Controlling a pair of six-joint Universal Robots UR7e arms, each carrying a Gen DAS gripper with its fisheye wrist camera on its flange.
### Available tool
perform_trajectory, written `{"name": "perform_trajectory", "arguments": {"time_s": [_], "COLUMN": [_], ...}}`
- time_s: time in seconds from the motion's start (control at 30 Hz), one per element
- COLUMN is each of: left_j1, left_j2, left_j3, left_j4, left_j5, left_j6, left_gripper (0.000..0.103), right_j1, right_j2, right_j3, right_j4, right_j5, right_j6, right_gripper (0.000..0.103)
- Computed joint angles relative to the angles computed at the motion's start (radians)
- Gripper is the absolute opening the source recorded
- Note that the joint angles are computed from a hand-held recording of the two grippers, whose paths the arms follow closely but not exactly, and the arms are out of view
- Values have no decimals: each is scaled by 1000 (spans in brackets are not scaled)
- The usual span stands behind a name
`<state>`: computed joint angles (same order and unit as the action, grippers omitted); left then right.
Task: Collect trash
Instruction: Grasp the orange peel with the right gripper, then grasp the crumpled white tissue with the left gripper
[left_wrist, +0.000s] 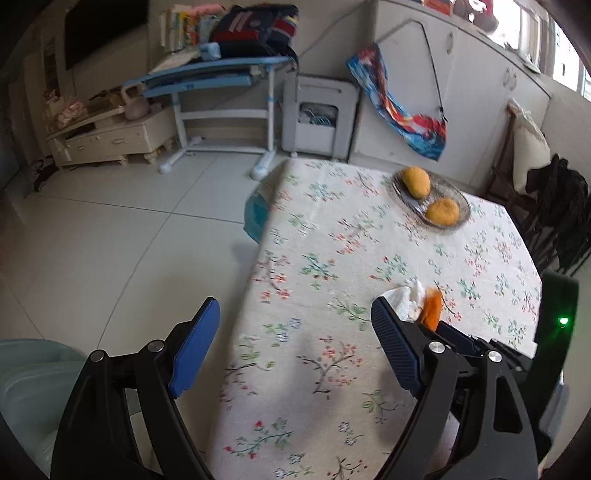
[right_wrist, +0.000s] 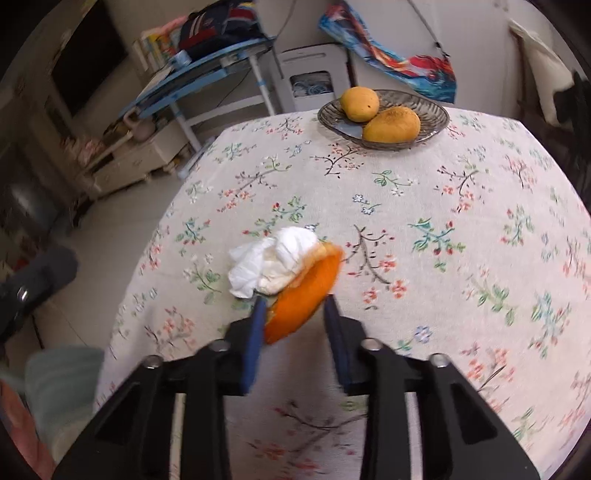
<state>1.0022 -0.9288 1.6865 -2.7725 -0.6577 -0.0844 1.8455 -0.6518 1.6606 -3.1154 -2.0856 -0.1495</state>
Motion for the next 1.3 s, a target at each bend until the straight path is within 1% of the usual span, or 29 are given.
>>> {"name": "perform_trajectory", "arguments": {"time_s": [0.07, 0.17, 0.2, 0.27, 0.33, 0.37, 0.43, 0.5, 0.53, 0.63, 0.77, 0.93, 1.2, 1.3], "left_j1": [1, -3, -4, -3, -1, -1, 1, 4, 6, 13, 20, 26, 28, 26], "left_j2": [22, 67, 82, 106, 129, 136, 157, 175, 181, 192, 206, 228, 244, 250], "left_j3": [-21, -51, -60, -77, -96, -102, -118, -134, -141, -161, -184, -206, -222, -222], "left_j4": [30, 56, 59, 68, 68, 65, 59, 66, 71, 79, 96, 110, 115, 115], "left_j5": [-12, -17, -19, -30, -42, -43, -42, -37, -38, -55, -68, -71, -77, -79], "left_j6": [14, 72, 90, 113, 133, 141, 164, 176, 176, 178, 181, 194, 207, 218], "left_gripper": [81, 81, 81, 81, 81, 81, 81, 81, 80, 80, 80, 80, 80, 77], "right_j1": [-6, -13, -17, -23, -33, -36, -46, -47, -46, -48, -50, -42, -45, -43], "right_j2": [-36, -87, -103, -133, -153, -155, -162, -163, -162, -155, -143, -131, -130, -127], "right_j3": [25, 65, 76, 106, 120, 122, 133, 138, 136, 127, 115, 110, 104, 103], "right_j4": [46, 89, 108, 104, 122, 119, 104, 84, 74, 71, 79, 67, 71, 69], "right_j5": [-7, -25, -21, -26, -13, -11, 3, 15, 18, 33, 31, 10, 13, 4], "right_j6": [-34, -66, -62, -60, -43, -38, -34, -32, -38, -37, -37, -63, -69, -76], "right_gripper": [19, 18, 18, 18, 18, 19, 25, 38, 38, 40, 41, 41, 40, 38]}}
